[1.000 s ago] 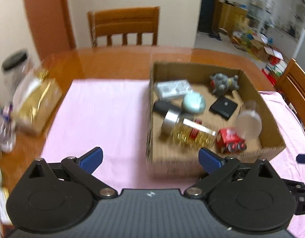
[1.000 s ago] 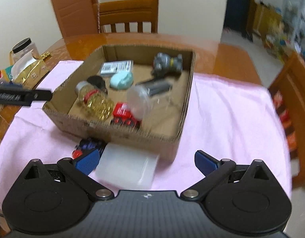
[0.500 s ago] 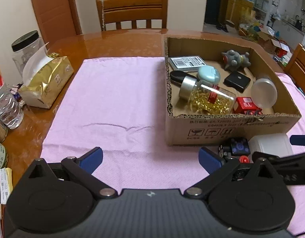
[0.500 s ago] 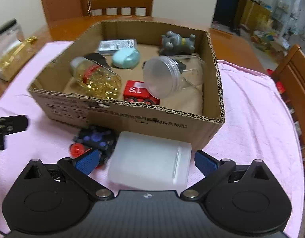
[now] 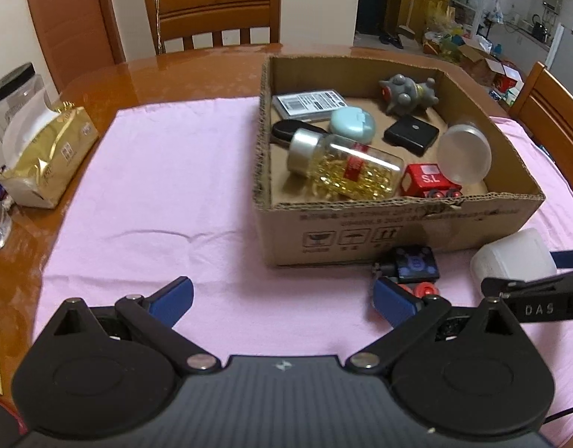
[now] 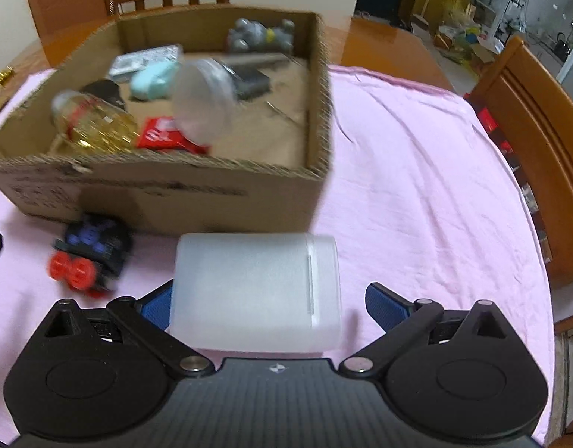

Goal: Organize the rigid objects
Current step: 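Move the left tool to the blue-red toy car while the right tool approaches the white container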

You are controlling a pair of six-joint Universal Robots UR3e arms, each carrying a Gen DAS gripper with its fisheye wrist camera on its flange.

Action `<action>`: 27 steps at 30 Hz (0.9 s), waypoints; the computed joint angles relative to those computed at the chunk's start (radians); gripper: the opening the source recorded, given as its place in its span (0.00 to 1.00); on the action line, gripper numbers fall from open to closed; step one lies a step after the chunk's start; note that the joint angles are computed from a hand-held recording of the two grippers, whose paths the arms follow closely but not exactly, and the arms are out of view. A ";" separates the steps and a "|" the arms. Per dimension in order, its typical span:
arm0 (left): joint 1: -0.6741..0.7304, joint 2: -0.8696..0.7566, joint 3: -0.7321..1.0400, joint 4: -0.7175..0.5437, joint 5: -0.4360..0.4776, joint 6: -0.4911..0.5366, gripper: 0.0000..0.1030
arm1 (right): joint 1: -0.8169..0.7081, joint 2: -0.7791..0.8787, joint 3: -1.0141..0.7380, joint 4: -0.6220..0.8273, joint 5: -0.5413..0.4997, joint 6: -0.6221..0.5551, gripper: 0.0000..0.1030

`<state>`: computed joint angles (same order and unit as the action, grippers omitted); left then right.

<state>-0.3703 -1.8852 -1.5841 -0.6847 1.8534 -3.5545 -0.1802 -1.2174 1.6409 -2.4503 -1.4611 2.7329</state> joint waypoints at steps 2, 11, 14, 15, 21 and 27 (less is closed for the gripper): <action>-0.013 -0.027 0.031 -0.007 -0.006 -0.013 0.99 | -0.025 0.007 0.001 0.005 0.014 -0.030 1.00; -0.082 -0.203 0.249 -0.083 -0.007 -0.047 0.99 | -0.109 0.004 -0.026 0.114 0.115 -0.164 1.00; -0.097 -0.268 0.317 -0.096 0.010 -0.058 0.99 | -0.116 0.002 -0.024 0.118 0.126 -0.187 1.00; -0.099 -0.287 0.338 -0.104 0.011 -0.063 0.99 | -0.118 0.001 -0.022 0.115 0.129 -0.191 1.00; -0.102 -0.352 0.392 -0.135 0.038 -0.071 0.99 | -0.120 0.000 -0.009 0.096 0.140 -0.203 1.00; -0.080 -0.278 0.244 -0.052 0.024 -0.059 0.99 | -0.126 -0.009 0.004 0.087 0.146 -0.204 1.00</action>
